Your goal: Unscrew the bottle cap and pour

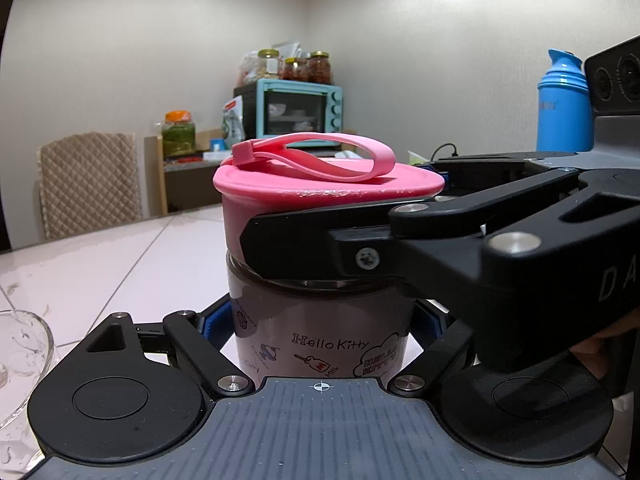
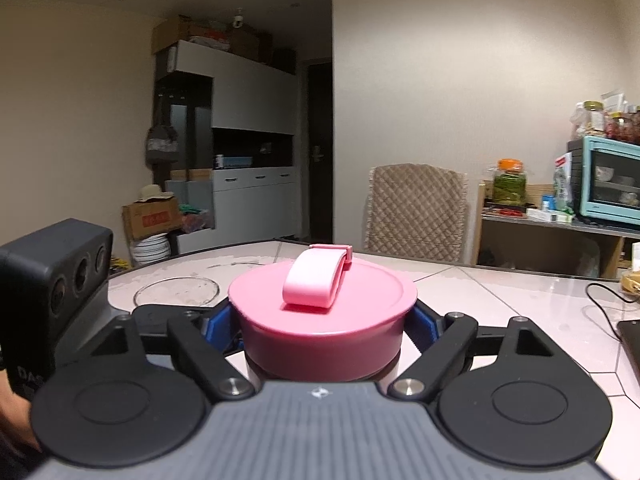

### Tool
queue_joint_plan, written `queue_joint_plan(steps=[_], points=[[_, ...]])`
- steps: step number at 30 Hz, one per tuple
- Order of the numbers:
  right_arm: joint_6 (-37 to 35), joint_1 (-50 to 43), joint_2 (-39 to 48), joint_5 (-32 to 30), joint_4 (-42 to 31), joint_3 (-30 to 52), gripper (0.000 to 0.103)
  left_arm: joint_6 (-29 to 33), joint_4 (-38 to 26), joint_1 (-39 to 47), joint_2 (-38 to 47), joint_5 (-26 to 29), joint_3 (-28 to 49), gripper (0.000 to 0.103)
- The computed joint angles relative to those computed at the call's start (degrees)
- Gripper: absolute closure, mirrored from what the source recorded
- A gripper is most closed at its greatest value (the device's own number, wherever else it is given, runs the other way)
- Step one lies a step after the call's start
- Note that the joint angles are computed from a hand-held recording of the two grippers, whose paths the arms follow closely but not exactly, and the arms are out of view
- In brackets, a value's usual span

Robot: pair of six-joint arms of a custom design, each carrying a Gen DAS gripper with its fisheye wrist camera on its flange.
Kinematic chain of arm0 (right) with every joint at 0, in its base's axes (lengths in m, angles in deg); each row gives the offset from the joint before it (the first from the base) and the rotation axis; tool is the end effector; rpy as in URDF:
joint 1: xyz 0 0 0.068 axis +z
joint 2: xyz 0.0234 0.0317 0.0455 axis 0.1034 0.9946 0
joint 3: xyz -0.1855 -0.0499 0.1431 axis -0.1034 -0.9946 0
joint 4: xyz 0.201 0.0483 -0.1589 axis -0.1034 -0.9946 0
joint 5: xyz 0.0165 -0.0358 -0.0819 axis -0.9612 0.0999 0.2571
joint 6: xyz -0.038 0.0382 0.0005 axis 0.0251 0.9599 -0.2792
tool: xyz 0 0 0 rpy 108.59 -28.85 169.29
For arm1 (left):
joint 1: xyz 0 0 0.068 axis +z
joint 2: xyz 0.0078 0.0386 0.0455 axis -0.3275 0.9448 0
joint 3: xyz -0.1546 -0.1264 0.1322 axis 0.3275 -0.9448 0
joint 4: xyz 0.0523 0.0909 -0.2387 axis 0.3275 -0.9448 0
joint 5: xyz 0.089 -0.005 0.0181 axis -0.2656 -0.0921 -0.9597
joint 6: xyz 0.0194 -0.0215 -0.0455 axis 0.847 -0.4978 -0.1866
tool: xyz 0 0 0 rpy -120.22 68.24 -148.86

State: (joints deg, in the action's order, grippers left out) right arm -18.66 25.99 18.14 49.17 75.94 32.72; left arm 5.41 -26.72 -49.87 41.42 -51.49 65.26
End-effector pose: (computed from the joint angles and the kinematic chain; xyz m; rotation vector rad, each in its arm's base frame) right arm 0.2072 0.0912 0.1742 -0.6712 1.7108 0.5783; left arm 0.2066 -0.1208 0.1143 0.4527 1.8648 -0.3262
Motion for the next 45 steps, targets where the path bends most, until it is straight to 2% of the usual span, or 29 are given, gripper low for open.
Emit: queue_joint_plan(steps=[9, 13, 16, 20, 26, 31, 35, 38, 45], points=[[-9.7, -11.6, 9.7, -23.0, -2.7, 7.2, 0.018, 0.0, 0.0, 0.1, 0.0, 0.1, -0.1, 0.013], [-14.4, -15.7, 16.3, -33.2, -7.1, 13.4, 0.017, 0.1, 0.0, 0.1, -0.1, 0.1, -0.1, 0.013], [-18.0, -17.4, 20.0, -38.3, -11.0, 17.4, 0.017, 0.1, 0.0, 0.1, -0.1, 0.1, -0.1, 0.013], [-20.5, -18.2, 21.3, -40.8, -13.7, 19.4, 0.017, 0.1, -0.1, 0.2, -0.1, 0.3, -0.1, 0.013], [-19.9, -17.9, 19.2, -39.0, -15.8, 19.6, 0.015, 0.1, -0.2, 0.2, -0.3, 0.3, -0.1, 0.013], [-14.4, -16.2, 10.8, -31.4, -10.5, 12.9, 0.007, 0.1, -0.4, 0.2, -0.4, 0.3, -0.1, 0.013], [-8.9, -15.4, 4.6, -27.9, -7.6, 8.2, 0.005, 0.1, -0.6, 0.2, -0.5, 0.3, -0.1, 0.013], [-4.4, -13.6, -1.5, -22.8, -6.4, 4.1, 0.002, 0.1, -0.6, 0.2, -0.5, 0.3, -0.1, 0.013], [-1.1, -7.0, -6.0, -11.6, -2.9, -1.0, 0.002, 0.0, -0.5, 0.1, -0.5, 0.2, -0.1, 0.013]])
